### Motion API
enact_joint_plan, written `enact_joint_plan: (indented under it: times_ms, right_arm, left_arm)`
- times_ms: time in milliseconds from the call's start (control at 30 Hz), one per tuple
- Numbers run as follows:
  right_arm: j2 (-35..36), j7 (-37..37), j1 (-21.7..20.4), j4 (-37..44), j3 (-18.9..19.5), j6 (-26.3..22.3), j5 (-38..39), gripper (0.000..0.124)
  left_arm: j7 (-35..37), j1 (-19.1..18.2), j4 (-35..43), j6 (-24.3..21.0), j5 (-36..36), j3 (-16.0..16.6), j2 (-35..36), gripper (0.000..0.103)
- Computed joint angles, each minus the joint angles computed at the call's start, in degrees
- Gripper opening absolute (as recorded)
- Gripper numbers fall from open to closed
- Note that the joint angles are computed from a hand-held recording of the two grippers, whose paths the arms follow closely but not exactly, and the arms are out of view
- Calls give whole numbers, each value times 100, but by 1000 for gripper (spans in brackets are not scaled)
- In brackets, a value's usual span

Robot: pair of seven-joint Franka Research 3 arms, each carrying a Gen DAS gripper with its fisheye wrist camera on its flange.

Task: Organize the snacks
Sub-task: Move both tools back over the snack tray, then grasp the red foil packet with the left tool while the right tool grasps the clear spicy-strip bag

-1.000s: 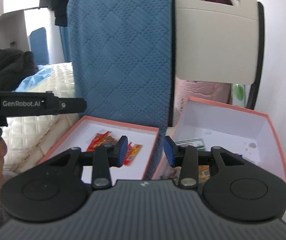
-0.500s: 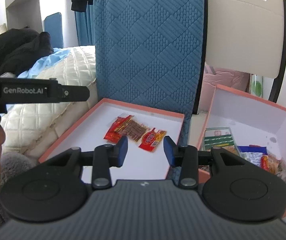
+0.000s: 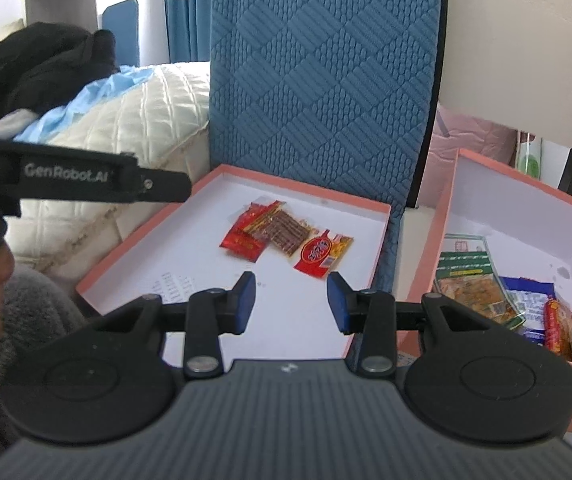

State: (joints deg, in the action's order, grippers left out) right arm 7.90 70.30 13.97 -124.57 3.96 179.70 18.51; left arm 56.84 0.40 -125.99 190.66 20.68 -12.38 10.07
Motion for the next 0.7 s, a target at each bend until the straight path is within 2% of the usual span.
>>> enact_joint_plan:
  times_ms: [33, 67, 233, 367, 533, 700]
  right_arm:
    - [48, 48, 47, 37, -61, -14, -87, 42]
    - [102, 57, 57, 95, -82, -55, -134, 42]
    - [364, -370, -183, 395, 211, -146, 144, 42]
    - [595, -693, -285, 671, 351, -193, 320, 42]
    - [935, -1119, -443, 1102, 544, -367, 550, 42]
    - [1312, -1211, -293, 1526, 400, -515, 451, 42]
  left_arm:
    - [-38, 357, 106, -56, 98, -352, 102, 52]
    - [-37, 514, 197, -96, 129, -515, 190, 52]
    - [175, 978, 653, -354, 56, -1045, 623, 52]
    - [434, 1016, 996, -674, -224, -1145, 911, 52]
    - [756, 895, 1486, -1062, -622, -1066, 1319, 52]
    - [1158, 932, 2091, -1431, -1094, -1151, 1836, 52]
